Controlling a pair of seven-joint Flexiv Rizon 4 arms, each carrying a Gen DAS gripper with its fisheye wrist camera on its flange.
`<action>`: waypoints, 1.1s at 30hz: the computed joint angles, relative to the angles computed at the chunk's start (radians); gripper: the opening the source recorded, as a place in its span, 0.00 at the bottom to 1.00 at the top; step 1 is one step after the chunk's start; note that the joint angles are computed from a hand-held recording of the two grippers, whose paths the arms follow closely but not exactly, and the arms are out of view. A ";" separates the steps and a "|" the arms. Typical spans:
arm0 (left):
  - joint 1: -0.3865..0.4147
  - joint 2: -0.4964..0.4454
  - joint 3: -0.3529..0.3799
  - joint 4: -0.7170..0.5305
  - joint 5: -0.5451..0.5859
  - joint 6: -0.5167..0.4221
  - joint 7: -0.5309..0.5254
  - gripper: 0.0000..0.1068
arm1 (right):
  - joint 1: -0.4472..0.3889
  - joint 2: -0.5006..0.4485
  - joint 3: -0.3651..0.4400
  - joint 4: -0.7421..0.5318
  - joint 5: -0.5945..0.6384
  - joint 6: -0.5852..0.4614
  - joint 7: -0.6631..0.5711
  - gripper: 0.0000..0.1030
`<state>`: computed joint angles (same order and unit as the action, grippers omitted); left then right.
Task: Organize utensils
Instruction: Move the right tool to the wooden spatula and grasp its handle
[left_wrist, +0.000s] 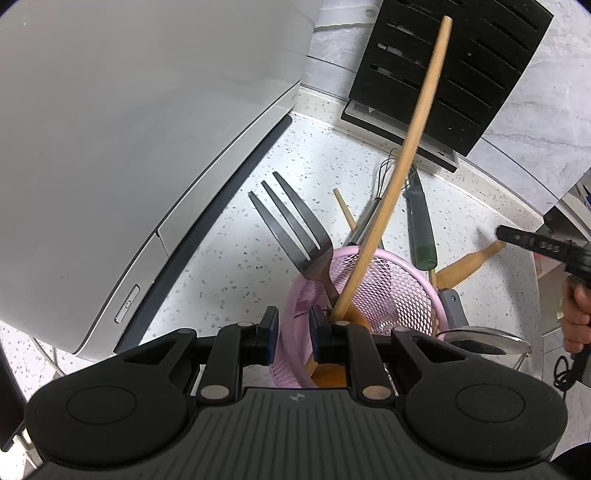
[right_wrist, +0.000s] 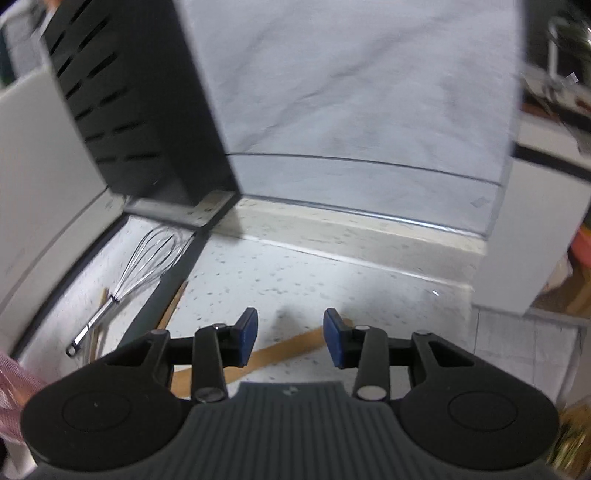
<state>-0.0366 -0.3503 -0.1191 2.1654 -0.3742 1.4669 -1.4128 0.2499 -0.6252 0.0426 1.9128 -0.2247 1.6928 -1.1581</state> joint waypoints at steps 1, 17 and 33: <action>-0.002 0.000 0.003 -0.001 0.003 -0.001 -0.001 0.18 | 0.039 -0.004 -0.043 0.005 -0.011 0.013 -0.010 0.37; 0.019 -0.002 -0.016 0.005 -0.016 0.004 0.021 0.18 | -0.218 0.054 0.232 0.019 -0.038 -0.239 -0.324 0.36; 0.009 0.000 -0.004 0.004 -0.010 0.003 0.010 0.21 | -0.327 0.120 0.278 -0.001 0.293 -0.342 -0.483 0.46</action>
